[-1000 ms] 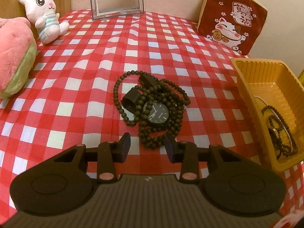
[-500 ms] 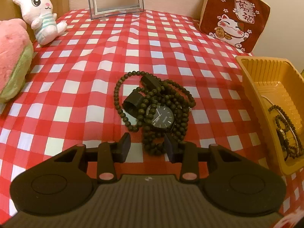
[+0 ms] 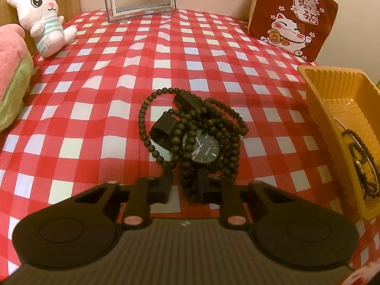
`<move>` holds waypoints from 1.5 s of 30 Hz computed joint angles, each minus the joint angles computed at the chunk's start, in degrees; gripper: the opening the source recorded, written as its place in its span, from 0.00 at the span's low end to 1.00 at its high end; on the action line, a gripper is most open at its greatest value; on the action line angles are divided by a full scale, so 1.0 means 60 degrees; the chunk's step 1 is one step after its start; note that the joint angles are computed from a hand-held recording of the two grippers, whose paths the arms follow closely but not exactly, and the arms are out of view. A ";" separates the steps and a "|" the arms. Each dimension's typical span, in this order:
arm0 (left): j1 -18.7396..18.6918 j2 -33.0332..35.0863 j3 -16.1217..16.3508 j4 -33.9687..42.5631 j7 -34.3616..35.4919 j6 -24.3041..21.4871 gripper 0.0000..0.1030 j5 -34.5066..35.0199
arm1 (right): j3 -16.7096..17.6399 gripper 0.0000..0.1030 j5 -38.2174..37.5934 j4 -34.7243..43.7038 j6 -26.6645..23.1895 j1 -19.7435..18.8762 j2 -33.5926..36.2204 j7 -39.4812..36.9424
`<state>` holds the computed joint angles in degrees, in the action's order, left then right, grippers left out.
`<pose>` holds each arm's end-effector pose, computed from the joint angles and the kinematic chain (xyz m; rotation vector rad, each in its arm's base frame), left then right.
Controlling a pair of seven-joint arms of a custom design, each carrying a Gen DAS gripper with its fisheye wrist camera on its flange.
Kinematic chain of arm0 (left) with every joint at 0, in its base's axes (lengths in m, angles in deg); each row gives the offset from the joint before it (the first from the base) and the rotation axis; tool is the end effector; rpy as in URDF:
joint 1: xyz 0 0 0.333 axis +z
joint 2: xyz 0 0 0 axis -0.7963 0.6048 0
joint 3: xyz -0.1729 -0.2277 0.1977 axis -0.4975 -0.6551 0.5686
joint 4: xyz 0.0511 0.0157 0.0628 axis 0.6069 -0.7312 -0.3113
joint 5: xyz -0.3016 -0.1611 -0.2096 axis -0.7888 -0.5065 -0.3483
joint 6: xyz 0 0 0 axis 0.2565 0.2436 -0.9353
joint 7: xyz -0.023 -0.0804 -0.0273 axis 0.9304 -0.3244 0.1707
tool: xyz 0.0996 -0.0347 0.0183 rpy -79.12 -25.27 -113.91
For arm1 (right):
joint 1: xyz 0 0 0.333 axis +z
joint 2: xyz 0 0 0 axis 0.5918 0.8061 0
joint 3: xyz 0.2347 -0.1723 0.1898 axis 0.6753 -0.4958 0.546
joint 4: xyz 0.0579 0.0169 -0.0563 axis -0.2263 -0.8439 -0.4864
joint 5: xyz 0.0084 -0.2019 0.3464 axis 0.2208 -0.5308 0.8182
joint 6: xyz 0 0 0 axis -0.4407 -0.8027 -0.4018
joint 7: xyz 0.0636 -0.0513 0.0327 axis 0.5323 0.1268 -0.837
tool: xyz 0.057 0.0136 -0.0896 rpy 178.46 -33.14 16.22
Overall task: Organize jewelry
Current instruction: 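Grasp a long dark bead strand with the left tool and lift it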
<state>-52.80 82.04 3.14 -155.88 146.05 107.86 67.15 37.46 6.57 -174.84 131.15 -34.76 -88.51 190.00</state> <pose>0.7047 -0.1975 0.4292 -1.5728 2.2700 -0.8675 0.4988 0.0710 0.4466 -1.1897 2.0881 -1.0079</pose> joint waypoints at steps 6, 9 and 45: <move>0.0308 -0.0157 -0.0388 -0.0075 0.0437 0.0151 0.06 -0.0548 | 0.0029 0.05 -0.0023 -0.0002 0.0017 -0.0026 0.0024 -0.0001; 0.0610 -0.0295 -0.0759 -0.0038 0.0893 0.0388 0.06 -0.1106 | 0.0032 0.05 -0.0013 -0.0031 0.0056 -0.0018 0.0024 -0.0005; 0.1472 -0.0797 -0.2007 0.3453 0.5770 0.1176 0.06 -0.6242 | -0.0144 0.05 0.0235 -0.0122 0.0263 0.0236 0.0056 -0.0285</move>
<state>-43.96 77.25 -8.90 -135.17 180.67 114.92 29.70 36.60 7.98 -175.57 132.73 -33.34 -88.17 188.29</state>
